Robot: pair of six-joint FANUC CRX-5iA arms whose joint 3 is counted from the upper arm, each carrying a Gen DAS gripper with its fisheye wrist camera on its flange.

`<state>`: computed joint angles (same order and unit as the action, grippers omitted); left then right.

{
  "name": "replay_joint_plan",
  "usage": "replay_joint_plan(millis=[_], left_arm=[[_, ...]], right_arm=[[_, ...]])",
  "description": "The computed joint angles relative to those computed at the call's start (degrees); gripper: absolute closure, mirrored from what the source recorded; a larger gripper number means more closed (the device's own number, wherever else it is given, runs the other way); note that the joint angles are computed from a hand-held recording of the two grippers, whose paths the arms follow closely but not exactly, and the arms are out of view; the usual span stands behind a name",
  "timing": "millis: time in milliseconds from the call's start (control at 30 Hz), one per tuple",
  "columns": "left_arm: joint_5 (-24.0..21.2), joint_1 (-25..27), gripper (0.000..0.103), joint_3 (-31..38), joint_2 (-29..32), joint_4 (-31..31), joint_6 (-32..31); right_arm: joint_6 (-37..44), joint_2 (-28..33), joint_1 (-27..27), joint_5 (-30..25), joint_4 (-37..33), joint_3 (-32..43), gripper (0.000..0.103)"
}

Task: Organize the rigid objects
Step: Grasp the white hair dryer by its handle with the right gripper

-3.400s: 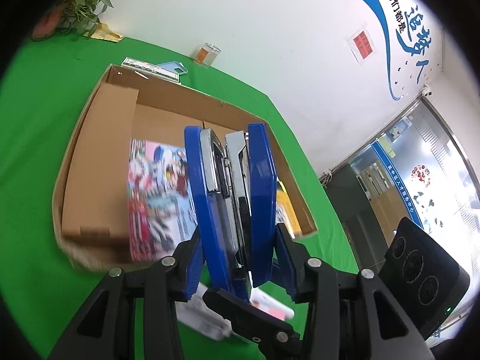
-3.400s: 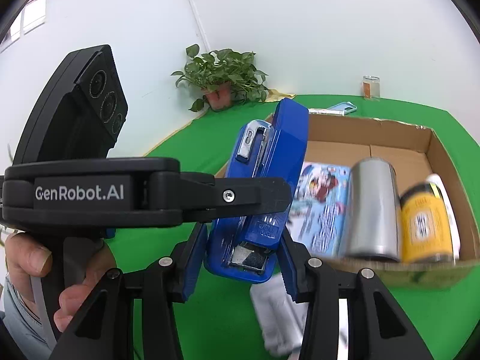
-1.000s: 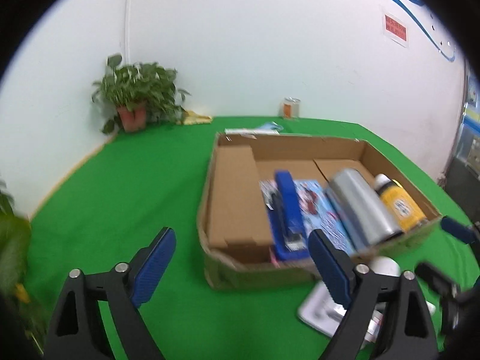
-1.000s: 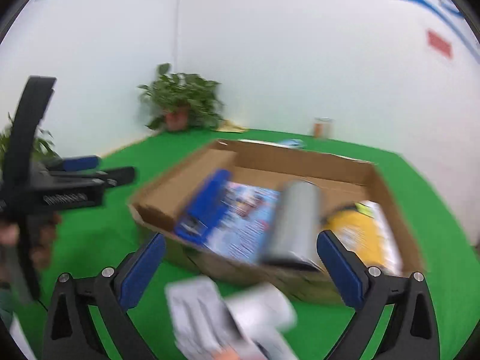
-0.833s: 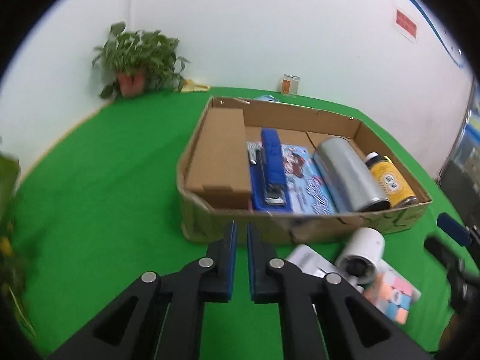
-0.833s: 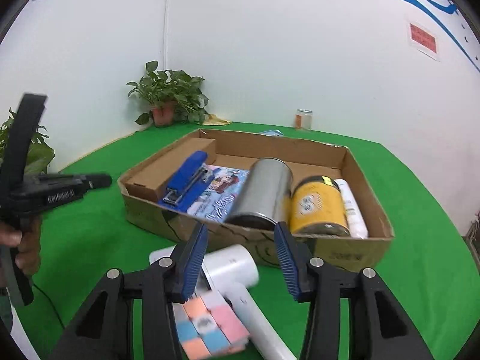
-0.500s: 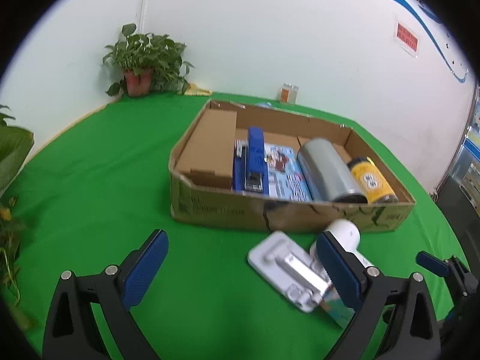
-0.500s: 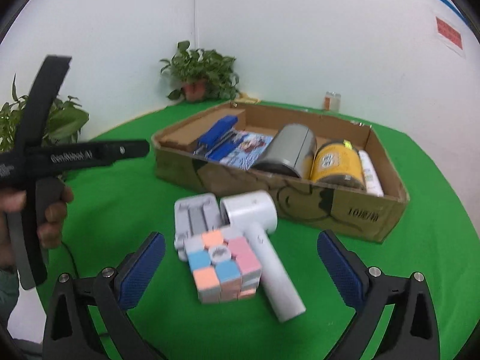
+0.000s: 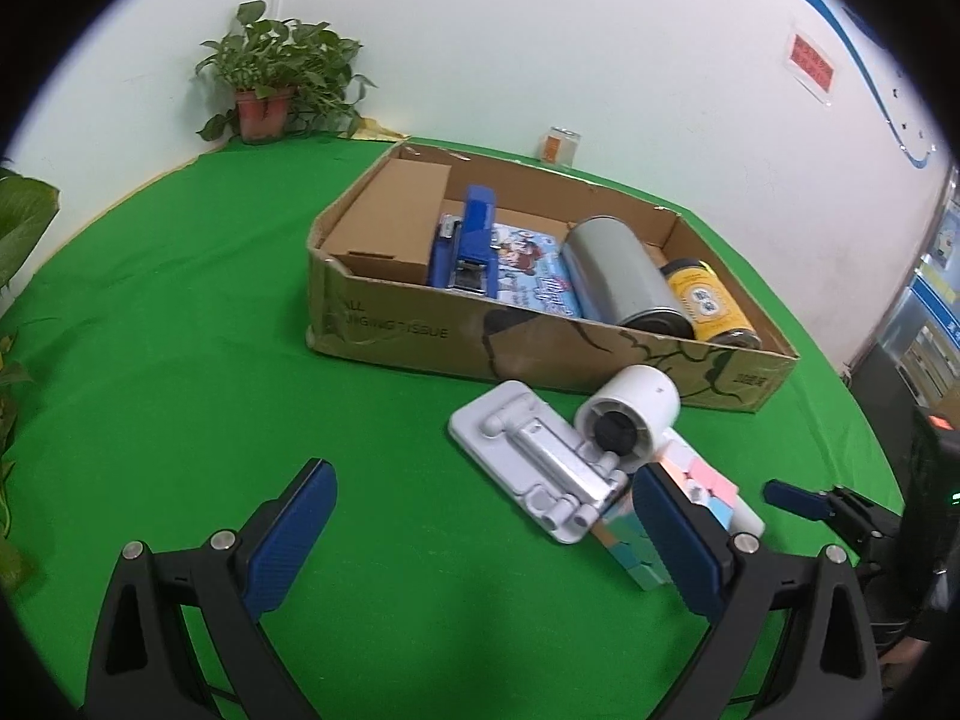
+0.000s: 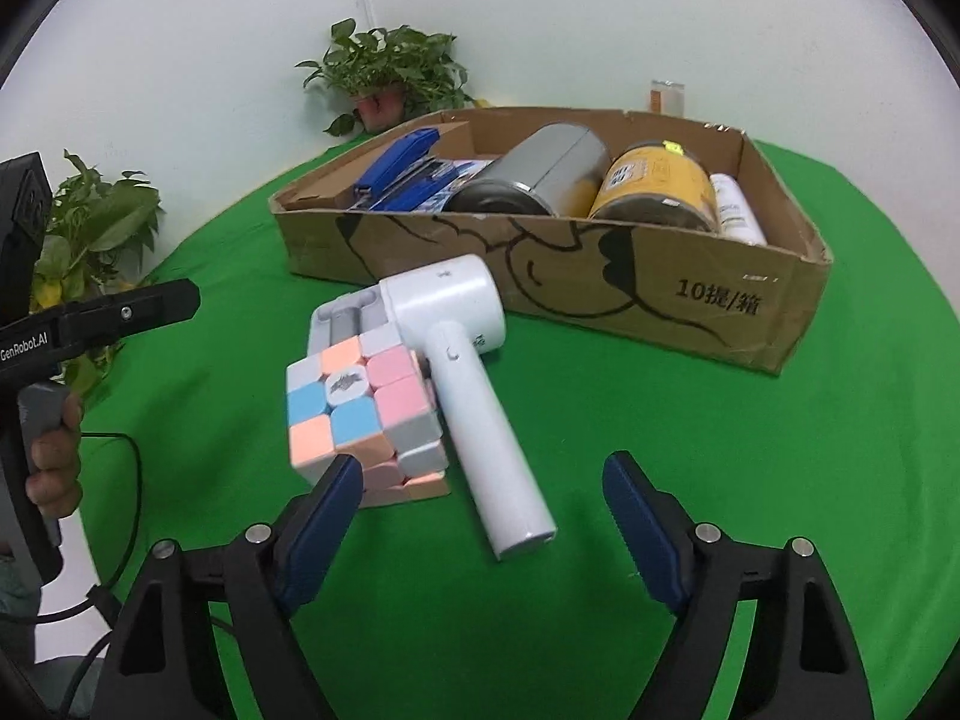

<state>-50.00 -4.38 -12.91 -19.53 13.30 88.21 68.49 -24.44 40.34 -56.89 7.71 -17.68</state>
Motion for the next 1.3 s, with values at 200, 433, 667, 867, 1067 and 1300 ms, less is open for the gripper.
replay_joint_plan(millis=[200,433,667,867,1067,1300], left_arm=[[-1.8,-1.3,0.004,0.9,1.5,2.2,-1.8],[-2.4,-1.9,0.004,0.0,1.8,6.3,-5.0],[-4.5,-2.6,0.004,-3.2,1.8,17.0,-14.3],[-9.6,-5.5,0.004,-4.6,5.4,28.2,-23.2],[-17.0,-7.1,0.005,-4.9,9.9,33.5,-23.2],[-21.6,-9.4,0.010,-4.2,13.6,35.9,-21.8]], right_arm=[[0.3,3.9,1.1,-2.1,3.5,0.4,0.046],[-3.5,5.0,4.1,-4.3,7.3,-0.3,0.075],[-17.7,-0.3,7.4,-9.5,12.6,-4.6,0.081],[-25.4,-7.4,13.1,-16.5,13.4,-7.9,0.081],[-30.3,-17.4,22.6,-17.7,9.3,-10.7,0.074],[-37.7,-20.0,29.9,-19.1,15.2,-13.5,0.066]])
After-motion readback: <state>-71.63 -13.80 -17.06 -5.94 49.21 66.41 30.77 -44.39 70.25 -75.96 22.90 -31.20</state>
